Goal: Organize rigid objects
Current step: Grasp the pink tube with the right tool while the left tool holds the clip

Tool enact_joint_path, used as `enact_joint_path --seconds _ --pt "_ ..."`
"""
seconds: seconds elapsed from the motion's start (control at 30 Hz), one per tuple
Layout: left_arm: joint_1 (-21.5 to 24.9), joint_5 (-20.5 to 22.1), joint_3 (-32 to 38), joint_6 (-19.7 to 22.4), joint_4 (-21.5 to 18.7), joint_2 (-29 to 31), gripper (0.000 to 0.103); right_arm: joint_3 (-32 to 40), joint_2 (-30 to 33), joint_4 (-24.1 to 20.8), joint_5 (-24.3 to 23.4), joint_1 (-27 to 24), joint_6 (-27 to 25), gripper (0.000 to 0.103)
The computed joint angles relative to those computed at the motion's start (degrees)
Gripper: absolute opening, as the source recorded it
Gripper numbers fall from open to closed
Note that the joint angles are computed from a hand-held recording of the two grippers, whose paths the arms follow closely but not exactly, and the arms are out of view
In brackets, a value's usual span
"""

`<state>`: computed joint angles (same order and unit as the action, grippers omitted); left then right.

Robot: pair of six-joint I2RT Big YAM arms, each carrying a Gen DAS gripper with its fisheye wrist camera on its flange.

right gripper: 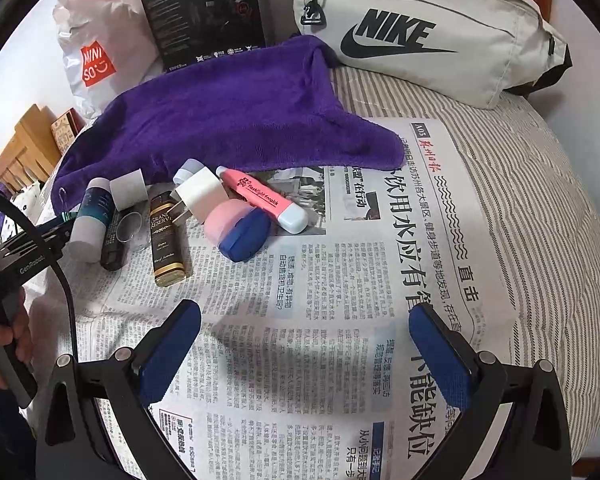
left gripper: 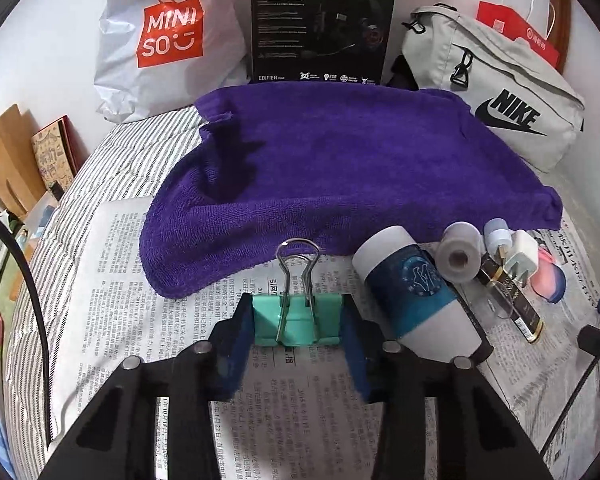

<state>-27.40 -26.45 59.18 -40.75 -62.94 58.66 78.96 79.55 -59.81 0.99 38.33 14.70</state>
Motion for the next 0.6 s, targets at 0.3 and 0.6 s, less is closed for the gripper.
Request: enact_joint_path --seconds 0.3,0.6 --pt "0.96 1.83 -0.92 0.11 1.28 -1.27 0.039 2.21 1.77 1.60 1.33 -0.94 -3.92 0.102" --pt "0.53 0.85 -0.67 1.49 0.67 -0.58 0.039 6.07 6.36 4.25 2.32 -3.02 -11.86 0.093"
